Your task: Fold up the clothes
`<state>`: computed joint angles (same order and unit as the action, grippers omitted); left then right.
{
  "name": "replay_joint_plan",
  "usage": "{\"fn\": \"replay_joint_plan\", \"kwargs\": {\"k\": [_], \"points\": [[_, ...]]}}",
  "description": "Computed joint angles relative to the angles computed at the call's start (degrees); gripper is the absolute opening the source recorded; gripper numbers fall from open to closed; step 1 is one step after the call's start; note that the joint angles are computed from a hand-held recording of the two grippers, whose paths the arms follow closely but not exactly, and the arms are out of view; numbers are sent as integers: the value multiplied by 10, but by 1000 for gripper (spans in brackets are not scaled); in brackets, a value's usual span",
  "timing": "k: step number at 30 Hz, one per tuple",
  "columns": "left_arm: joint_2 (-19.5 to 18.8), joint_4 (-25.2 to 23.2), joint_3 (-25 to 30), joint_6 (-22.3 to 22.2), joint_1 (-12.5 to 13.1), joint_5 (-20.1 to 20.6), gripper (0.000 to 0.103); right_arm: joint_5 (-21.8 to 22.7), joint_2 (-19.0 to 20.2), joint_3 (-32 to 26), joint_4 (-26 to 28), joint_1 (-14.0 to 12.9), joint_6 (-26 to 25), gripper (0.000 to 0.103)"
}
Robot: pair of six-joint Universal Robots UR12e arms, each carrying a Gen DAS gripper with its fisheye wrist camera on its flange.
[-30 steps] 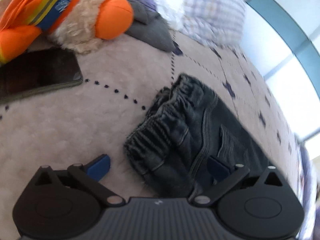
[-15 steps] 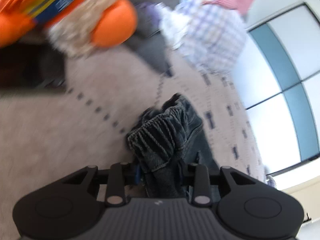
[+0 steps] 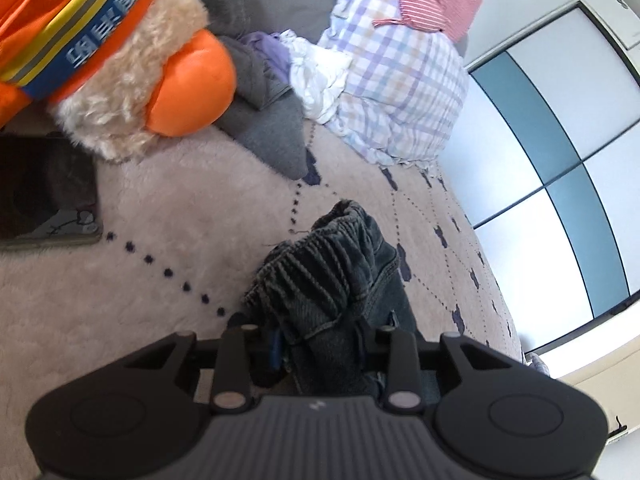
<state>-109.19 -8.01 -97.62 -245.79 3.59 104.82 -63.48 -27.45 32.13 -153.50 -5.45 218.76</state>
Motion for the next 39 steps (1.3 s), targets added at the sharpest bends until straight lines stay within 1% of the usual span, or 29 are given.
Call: {"fn": "replay_joint_plan", "kwargs": {"k": [1, 2, 4, 5, 8, 10, 12, 13, 15, 16, 17, 18, 19, 20, 21, 22, 23, 24, 26, 28, 29, 31, 32, 34, 35, 37, 39], "points": [[0, 2, 1, 5, -1, 2, 33, 0, 8, -16, 12, -1, -4, 16], [-1, 7, 4, 13, -1, 4, 33, 9, 9, -19, 6, -3, -1, 15], [-4, 18, 13, 37, 1, 4, 32, 23, -1, -6, -25, -7, -3, 14], [-7, 28, 20, 50, 4, -3, 32, 25, -14, 11, -45, -8, -11, 14], [-14, 75, 32, 69, 21, -48, 32, 22, -76, 84, -98, -14, -29, 14], [-15, 109, 30, 62, 34, -85, 32, 7, -131, 155, -145, -19, -34, 14], [-15, 139, 28, 50, 47, -122, 32, -12, -187, 236, -196, -26, -14, 14], [-13, 138, 21, 38, 52, -136, 32, -23, -214, 276, -219, -29, 0, 15], [-4, 108, 5, 14, 59, -154, 33, -43, -259, 357, -242, -32, 16, 15], [2, 67, 1, 8, 62, -163, 33, -52, -277, 391, -240, -33, 22, 16], [8, 7, -1, 10, 64, -171, 34, -63, -290, 419, -220, -33, 26, 17], [12, -53, -1, 13, 66, -178, 34, -70, -297, 437, -179, -34, 32, 17], [15, -89, 1, 19, 66, -180, 37, -65, -299, 445, -127, -37, 41, 18], [17, -102, 3, 28, 65, -178, 37, -52, -298, 447, -77, -43, 51, 20], [18, -103, 2, 38, 64, -175, 37, -39, -296, 447, -26, -49, 60, 16], [18, -105, 1, 47, 62, -172, 38, -26, -293, 446, 1, -54, 59, 16], [20, -110, 3, 65, 58, -163, 40, -13, -294, 443, 4, -59, 43, 22], [23, -118, 10, 93, 51, -146, 41, -14, -296, 442, 3, -61, 19, 27], [29, -130, 18, 130, 41, -118, 46, -55, -305, 441, 4, -58, -56, 45], [32, -149, 25, 145, 36, -101, 48, -86, -311, 447, -7, -60, -111, 47], [32, -162, 29, 136, 37, -100, 48, -100, -313, 447, -15, -61, -136, 47], [34, -185, 33, 103, 39, -102, 49, -133, -316, 456, -33, -63, -175, 47], [35, -191, 33, 84, 39, -101, 49, -141, -316, 461, -41, -65, -190, 48], [42, -181, 24, 44, 36, -91, 48, -124, -313, 461, -52, -71, -218, 48], [45, -170, 18, 31, 32, -73, 50, -113, -306, 453, -55, -72, -232, 48], [52, -168, 16, 24, 19, -12, 52, -90, -299, 444, -61, -73, -270, 48], [50, -146, 19, 53, 5, 46, 56, -77, -294, 434, -52, -70, -320, 48]]}}
